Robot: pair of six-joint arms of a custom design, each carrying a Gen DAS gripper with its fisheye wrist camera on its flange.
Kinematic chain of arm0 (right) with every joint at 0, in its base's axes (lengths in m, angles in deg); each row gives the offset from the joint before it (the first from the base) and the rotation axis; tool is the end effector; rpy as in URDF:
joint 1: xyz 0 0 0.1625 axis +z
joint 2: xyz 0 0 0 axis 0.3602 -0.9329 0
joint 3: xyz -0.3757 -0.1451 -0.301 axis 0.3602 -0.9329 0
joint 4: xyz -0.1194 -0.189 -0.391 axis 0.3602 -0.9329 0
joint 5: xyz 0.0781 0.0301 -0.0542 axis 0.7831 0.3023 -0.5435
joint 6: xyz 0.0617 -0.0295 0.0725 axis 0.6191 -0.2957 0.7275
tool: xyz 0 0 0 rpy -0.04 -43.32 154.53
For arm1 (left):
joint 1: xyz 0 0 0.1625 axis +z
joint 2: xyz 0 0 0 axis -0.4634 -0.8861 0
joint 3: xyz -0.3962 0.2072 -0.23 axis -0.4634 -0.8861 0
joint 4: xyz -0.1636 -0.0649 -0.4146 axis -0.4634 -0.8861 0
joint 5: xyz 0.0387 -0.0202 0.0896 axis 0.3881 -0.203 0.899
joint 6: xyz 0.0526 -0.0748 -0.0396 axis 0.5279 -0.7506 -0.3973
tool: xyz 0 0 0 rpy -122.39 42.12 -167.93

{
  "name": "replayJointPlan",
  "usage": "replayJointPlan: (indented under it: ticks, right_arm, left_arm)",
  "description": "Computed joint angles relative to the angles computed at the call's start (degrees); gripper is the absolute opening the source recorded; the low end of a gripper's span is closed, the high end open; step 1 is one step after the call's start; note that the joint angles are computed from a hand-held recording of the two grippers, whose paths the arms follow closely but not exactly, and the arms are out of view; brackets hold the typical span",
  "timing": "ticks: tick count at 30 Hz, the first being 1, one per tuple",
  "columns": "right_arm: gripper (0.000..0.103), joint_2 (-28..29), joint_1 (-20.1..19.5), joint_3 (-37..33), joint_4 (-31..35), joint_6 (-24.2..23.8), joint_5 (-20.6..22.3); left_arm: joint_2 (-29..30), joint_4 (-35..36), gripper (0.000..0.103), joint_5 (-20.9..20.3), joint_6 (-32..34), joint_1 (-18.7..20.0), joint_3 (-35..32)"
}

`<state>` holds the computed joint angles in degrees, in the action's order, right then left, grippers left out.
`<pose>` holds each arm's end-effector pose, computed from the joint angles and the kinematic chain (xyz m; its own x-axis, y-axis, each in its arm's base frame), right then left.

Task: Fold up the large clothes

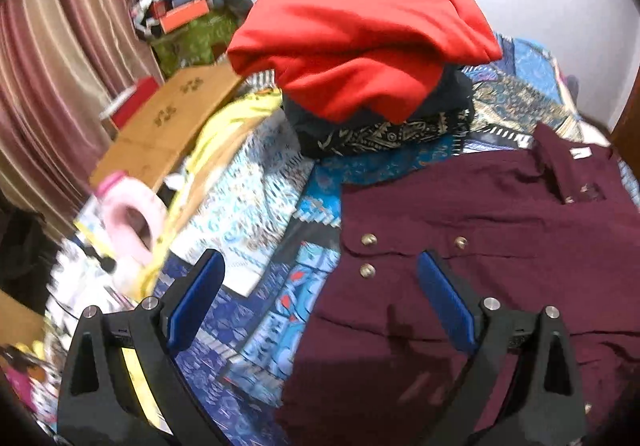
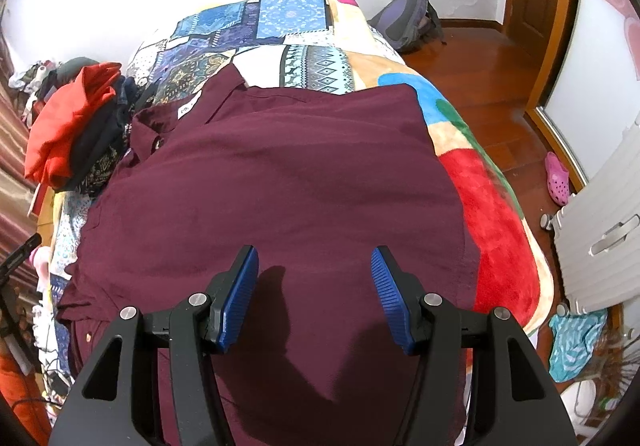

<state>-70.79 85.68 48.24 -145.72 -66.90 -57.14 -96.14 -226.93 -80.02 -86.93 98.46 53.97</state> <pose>0.3318 -0.7955 0.1049 -0.8033 -0.3185 0.5033 -0.4855 0.8396 -0.2436 0.0052 -0.6851 0.4205 -0.4730 -0.6731 -0.5685 0.0821 0.6087 -0.7891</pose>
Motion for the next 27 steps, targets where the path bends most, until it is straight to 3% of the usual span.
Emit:
replayJointPlan:
  ticks: [6, 11, 13, 14, 18, 22, 25, 27]
  right_arm:
    - [0.055, 0.0, 0.2, 0.0, -0.6, 0.2, 0.7]
    - [0.055, 0.1, 0.6, 0.3, -1.9, -1.2, 0.2]
    - [0.055, 0.2, 0.6, 0.3, -2.0, -1.5, 0.0]
    - [0.055, 0.2, 0.6, 0.3, -1.9, -1.5, -0.1]
    - [0.055, 0.5, 0.8, 0.3, -2.4, -1.9, -1.6]
    - [0.055, 0.6, 0.9, 0.4, -3.3, -2.9, -3.4]
    - [0.055, 0.4, 0.8, 0.5, -3.6, -3.1, -3.5]
    - [0.055, 0.2, 0.8, 0.3, -3.4, -3.0, -3.5]
  left_arm:
    - [-1.8, -4.4, 0.097, -12.3, -2.2, 0.3, 3.1]
    - [-1.8, -9.9, 0.097, -30.1, -5.8, 3.6, 4.1]
    - [-1.3, -11.7, 0.092, -36.6, -7.6, 5.4, 3.9]
    - [-0.9, -12.4, 0.087, -39.4, -8.7, 6.3, 3.6]
    - [0.6, -17.4, 0.086, -48.8, -12.4, 9.7, 2.7]
    - [2.4, -20.7, 0.085, -51.0, -15.0, 12.0, 1.1]
    - [3.2, -17.6, 0.062, -44.7, -16.3, 11.6, -0.8]
    - [3.7, -14.7, 0.035, -39.4, -15.5, 10.6, -2.3]
